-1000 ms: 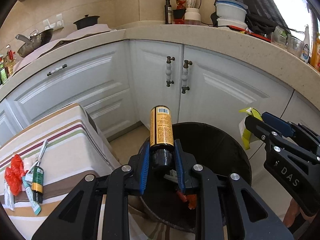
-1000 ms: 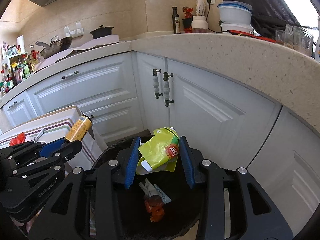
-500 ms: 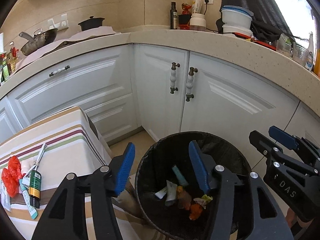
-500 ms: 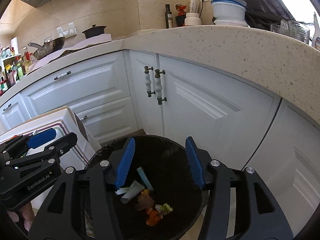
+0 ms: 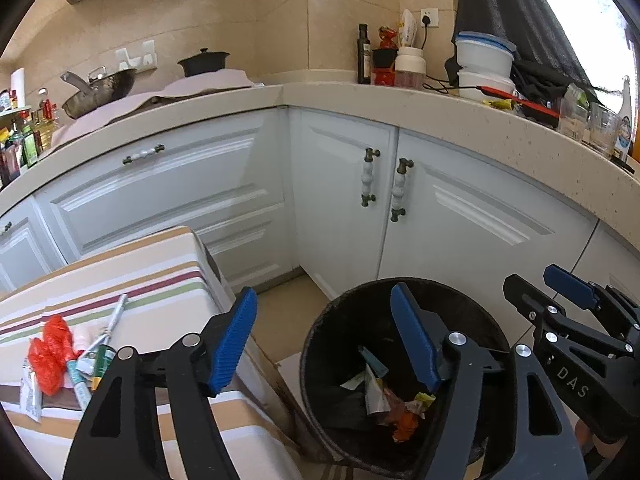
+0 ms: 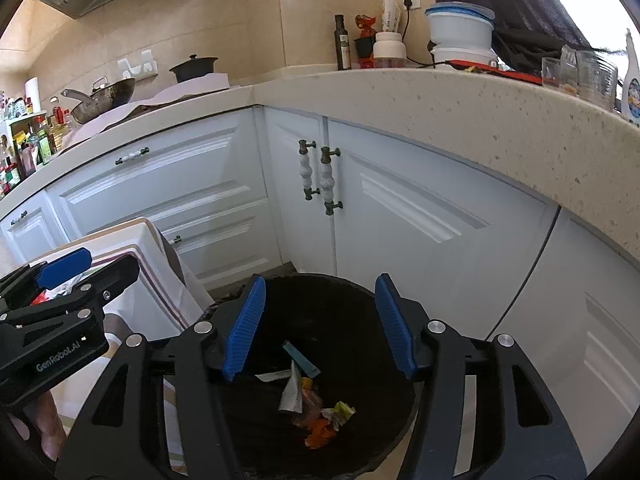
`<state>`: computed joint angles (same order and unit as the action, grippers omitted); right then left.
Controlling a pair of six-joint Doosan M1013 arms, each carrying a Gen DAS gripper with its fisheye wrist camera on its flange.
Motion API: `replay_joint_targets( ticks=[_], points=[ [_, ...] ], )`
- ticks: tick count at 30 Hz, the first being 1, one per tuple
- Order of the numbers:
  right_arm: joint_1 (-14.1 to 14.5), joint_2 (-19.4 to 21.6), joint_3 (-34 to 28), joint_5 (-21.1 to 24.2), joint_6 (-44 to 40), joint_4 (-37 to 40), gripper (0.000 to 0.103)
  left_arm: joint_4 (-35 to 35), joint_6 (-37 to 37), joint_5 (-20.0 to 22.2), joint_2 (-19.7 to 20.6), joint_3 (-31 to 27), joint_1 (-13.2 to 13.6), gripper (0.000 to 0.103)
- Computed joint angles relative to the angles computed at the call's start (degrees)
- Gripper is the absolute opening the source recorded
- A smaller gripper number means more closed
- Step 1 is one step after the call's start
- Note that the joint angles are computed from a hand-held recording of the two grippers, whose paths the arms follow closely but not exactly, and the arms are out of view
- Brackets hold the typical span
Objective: Collect trash
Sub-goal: 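Move both grippers back to the table and grasp the green can with the right gripper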
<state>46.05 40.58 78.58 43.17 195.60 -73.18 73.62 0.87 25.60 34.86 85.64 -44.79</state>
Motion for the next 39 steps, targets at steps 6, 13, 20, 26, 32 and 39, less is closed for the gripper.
replay_joint_targets(
  ticks=[6,13,20,26,32,39],
  points=[
    [0.94,0.53,-1.68,-1.31,-1.41,-0.26,0.06,3.71,-4.63,2.89,-2.14,3.26,0.18,0.072],
    [2.01,2.54,-5.87,-5.06,-6.59,1.41,0.06,5.75,-8.57,7.42,-4.67,7.11,1.05,0.073],
    [3.07,4.86,-10.58,-8.67,-12.97,4.42,0.06,5.61,-11.88,11.93,-7.09,11.16,2.45,0.074],
    [3.79,7.34,-15.47,-11.16,-21.37,10.33,0.06,4.45,-13.84,15.06,-8.6,14.19,3.79,0.074],
    [4.51,10.29,-20.92,-12.27,-30.78,17.78,0.06,2.82,-15.74,17.63,-10.06,16.92,5.29,0.074],
    [5.02,14.32,-28.16,-11.77,-43.41,28.51,0.06,1.28,-17.53,19.64,-11.33,19.66,6.84,0.074]
  ],
)
